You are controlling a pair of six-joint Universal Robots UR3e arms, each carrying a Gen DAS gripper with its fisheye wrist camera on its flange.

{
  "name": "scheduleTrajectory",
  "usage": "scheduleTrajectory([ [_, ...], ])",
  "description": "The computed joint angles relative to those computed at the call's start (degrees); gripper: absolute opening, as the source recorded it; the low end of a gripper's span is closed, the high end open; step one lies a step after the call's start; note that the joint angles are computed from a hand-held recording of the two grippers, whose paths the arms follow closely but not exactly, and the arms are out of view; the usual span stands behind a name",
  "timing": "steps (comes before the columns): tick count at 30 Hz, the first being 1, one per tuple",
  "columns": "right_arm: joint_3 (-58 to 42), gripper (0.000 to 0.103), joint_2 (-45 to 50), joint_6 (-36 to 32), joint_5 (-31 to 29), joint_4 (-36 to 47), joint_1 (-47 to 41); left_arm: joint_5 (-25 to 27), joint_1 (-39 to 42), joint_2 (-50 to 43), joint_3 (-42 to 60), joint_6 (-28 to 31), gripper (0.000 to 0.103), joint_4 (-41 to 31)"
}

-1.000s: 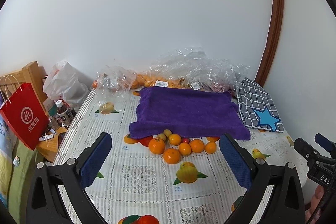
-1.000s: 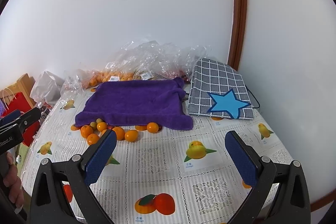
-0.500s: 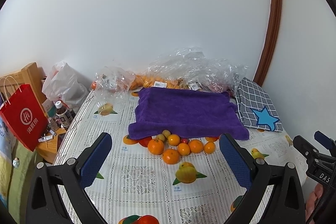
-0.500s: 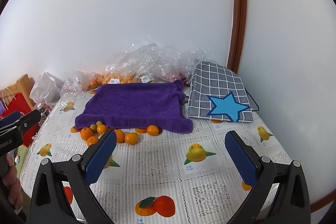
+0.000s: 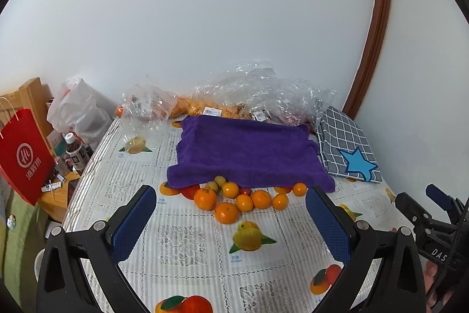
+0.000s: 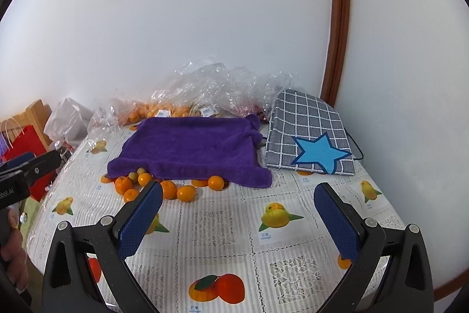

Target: Organize fruits

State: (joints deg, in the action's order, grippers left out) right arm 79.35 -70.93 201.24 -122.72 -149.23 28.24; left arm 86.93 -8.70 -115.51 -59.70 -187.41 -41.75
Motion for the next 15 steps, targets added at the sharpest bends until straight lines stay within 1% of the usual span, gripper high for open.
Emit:
scheduleTrajectory([
  [9,-1.17,0.102,0.97,0.08,-0.35,0.33,0.81,-0.32,0.48,1.53,-2.88,0.32,0.102,4.47],
  [13,-0.36,0.101,0.63,0.99,-0.16,-0.11,0.8,-0.04,0.42,1.75,-2.9,-0.39,0.102,4.19],
  [15,1.39,0.101,-0.41,1.31,1.39,-1.7,0.21,0.3,0.23,1.25,-1.85,-0.18,0.102,2.74],
])
